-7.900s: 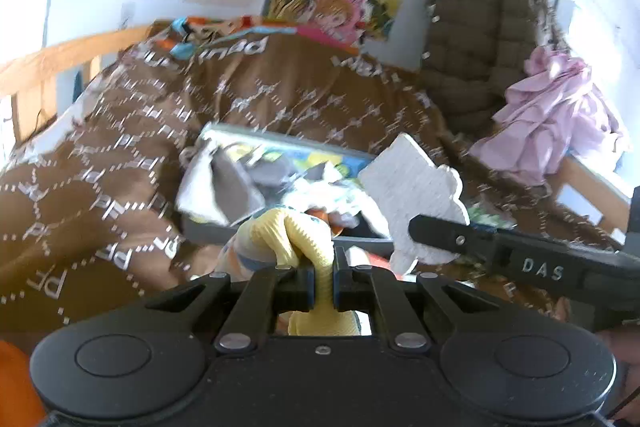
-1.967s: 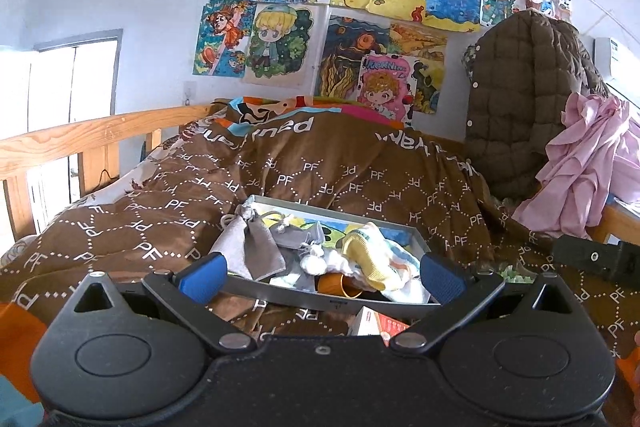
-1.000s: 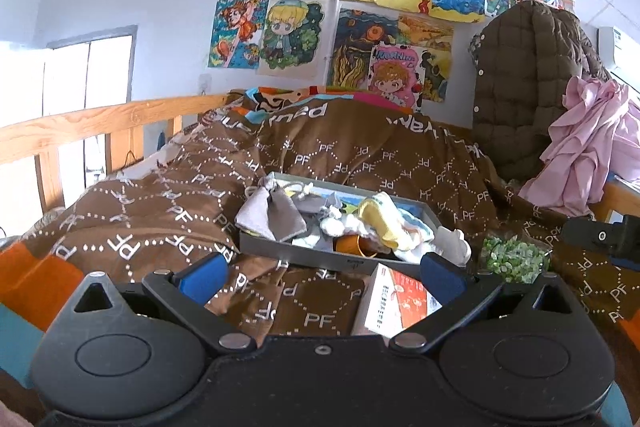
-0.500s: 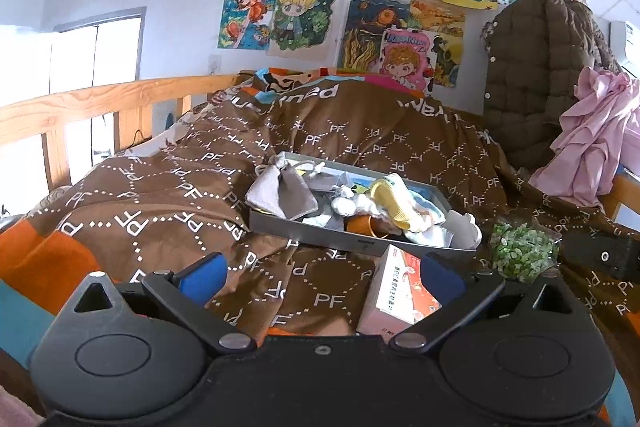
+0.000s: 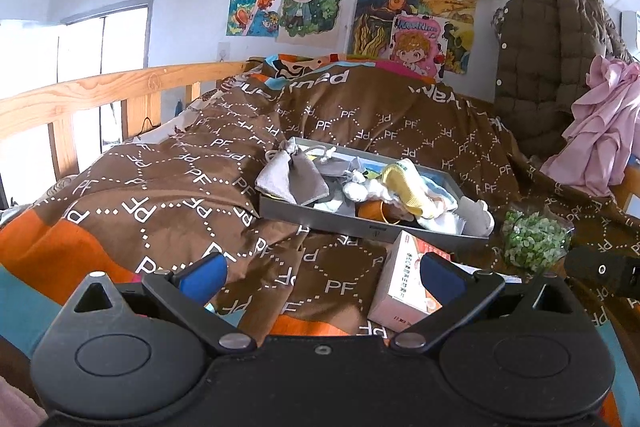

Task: Organize soft objects

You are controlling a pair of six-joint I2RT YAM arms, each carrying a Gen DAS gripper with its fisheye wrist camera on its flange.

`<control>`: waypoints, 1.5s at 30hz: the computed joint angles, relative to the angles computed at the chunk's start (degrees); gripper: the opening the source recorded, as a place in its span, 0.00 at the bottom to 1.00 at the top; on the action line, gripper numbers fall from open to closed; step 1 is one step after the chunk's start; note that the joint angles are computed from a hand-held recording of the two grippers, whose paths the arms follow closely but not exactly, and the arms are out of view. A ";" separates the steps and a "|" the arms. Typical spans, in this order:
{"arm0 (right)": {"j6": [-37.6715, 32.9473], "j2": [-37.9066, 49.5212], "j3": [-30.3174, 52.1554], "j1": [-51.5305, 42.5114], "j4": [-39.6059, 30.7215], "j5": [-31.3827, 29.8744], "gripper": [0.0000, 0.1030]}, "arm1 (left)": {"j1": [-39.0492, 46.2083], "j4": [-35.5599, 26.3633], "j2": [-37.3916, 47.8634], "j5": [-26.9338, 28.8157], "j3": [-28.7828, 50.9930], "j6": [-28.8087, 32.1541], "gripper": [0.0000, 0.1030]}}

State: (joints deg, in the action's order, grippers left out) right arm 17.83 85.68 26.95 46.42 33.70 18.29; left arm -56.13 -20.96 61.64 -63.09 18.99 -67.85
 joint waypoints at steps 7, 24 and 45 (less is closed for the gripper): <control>0.09 1.96 2.12 0.14 -2.87 0.40 1.00 | 0.23 0.17 1.43 -0.67 0.33 -0.65 0.99; -0.06 5.57 4.43 0.44 -3.73 2.03 1.00 | 4.04 2.48 3.68 -0.96 -0.22 -2.22 0.99; -2.83 12.92 6.40 -0.18 3.91 3.79 1.00 | 11.13 24.66 7.40 1.94 -4.84 13.40 0.99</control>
